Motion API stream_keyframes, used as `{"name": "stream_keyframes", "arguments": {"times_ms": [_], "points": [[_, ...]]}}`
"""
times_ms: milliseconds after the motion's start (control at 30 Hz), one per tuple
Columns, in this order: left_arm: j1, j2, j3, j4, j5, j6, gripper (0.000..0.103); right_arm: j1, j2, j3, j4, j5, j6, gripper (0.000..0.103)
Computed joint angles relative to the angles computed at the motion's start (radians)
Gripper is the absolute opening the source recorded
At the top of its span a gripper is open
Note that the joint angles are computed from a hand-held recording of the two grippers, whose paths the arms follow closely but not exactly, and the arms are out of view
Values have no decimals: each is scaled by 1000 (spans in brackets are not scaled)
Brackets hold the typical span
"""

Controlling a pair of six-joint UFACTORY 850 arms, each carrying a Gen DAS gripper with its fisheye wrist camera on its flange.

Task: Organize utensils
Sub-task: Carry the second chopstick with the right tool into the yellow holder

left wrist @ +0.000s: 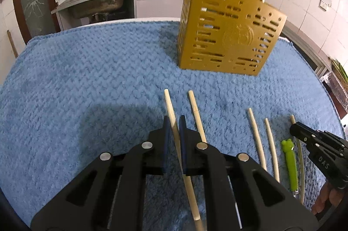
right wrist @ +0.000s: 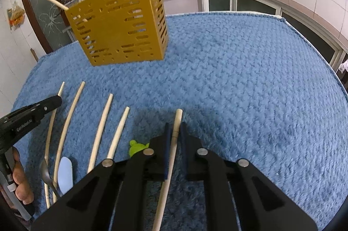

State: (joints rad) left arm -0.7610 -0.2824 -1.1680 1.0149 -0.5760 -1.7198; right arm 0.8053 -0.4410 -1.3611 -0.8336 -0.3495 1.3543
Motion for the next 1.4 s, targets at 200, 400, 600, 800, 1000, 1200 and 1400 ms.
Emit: {"name": "stream_keyframes", "arguments": {"times_ms": [200, 400, 600, 800, 1000, 1200, 1400], "points": [[-14, 32, 18, 62, -7, -53, 7, 2, 30, 32, -146, 32, 156, 7], [-29, 62, 32, 120, -19, -98, 7, 7, 57, 56, -321, 37, 328, 6], [-35, 89, 48, 144, -22, -124, 7, 13, 94, 93, -570, 43, 577, 6], [-65, 122, 50, 191, -62, -144, 6, 34, 158, 140, -817, -9, 800, 6], [-90, 154, 40, 223, -97, -151, 5, 45, 211, 162, -916, -47, 884, 6], [-107, 183, 27, 247, -133, -142, 5, 60, 241, 152, -921, -76, 850, 6], [-113, 191, 2, 265, -155, -128, 4, 76, 245, 129, -917, -108, 812, 6]]}}
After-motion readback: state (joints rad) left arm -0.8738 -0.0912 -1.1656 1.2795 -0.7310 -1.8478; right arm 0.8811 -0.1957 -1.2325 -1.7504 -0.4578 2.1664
